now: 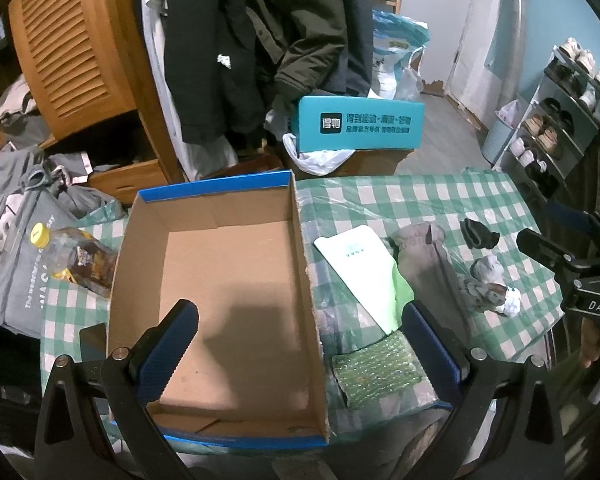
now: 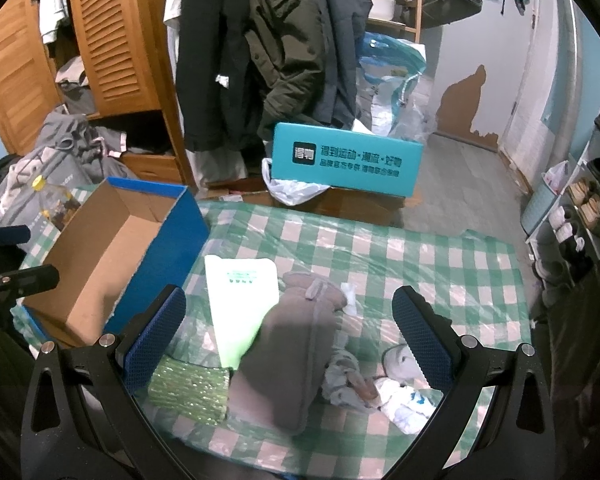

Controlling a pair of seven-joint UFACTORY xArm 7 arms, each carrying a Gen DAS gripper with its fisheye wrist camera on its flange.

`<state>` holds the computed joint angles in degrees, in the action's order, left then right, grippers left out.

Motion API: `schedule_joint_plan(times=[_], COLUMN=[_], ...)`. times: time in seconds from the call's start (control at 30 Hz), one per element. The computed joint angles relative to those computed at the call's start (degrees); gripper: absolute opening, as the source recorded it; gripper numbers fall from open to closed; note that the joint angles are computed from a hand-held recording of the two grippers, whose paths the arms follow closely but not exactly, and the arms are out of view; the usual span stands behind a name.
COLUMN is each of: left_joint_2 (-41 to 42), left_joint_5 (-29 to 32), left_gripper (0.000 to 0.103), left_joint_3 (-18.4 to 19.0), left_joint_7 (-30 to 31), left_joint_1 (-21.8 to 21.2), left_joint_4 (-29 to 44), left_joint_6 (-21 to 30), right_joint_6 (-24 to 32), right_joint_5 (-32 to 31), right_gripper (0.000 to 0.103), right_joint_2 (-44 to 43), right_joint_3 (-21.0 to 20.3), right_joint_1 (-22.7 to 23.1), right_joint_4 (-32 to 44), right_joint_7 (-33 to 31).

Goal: Organize soft objects
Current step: 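Reach the right gripper to the crumpled grey-white sock and close on it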

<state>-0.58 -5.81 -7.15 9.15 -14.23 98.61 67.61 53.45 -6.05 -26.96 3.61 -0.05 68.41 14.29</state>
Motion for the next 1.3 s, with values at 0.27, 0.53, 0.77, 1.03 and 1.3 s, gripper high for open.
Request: schedule_joint_plan(times=[0.27, 0.53, 0.77, 1.03, 1.3], left_joint_2=[3.1, 5.9, 7.5, 9.7, 11.2], left_joint_5=[0.7, 1.3, 2.5, 4.8, 5.9], left_gripper=[0.103, 0.103, 0.103, 0.103, 0.103], left_joint_3=[-0.8, -1.6, -2.3, -2.9, -3.2], left_joint_7=[0.4, -0.1, -0.8, -1.6, -2.1], left_joint_1=[-1.2, -3.2, -5.3, -8.0, -9.8], left_joint_4=[3.2, 5.7, 6.8, 7.7, 7.9], left_joint_6=[2.5, 5.0, 5.8, 6.4, 6.5], right_joint_6=[2.3, 3.4, 4.7, 5.4, 5.5], right_joint_5=[-0.9, -1.1, -0.8, -0.4, 0.7], right_gripper=[0.101, 0.101, 0.101, 0.101, 0.101], right_joint_2=[-0.2, -1.7, -2.7, -4.0, -5.0], right_joint_3=[-0.6, -2.0, -3.1, -4.1, -5.2], right_joint_1=[-0.9, -2.4, -3.7, -5.0, -5.8], right_joint_4=[0.4, -1.0, -2.6, -4.6, -6.4], right_joint_7=[-0.1, -0.9, -2.0, -2.4, -3.4])
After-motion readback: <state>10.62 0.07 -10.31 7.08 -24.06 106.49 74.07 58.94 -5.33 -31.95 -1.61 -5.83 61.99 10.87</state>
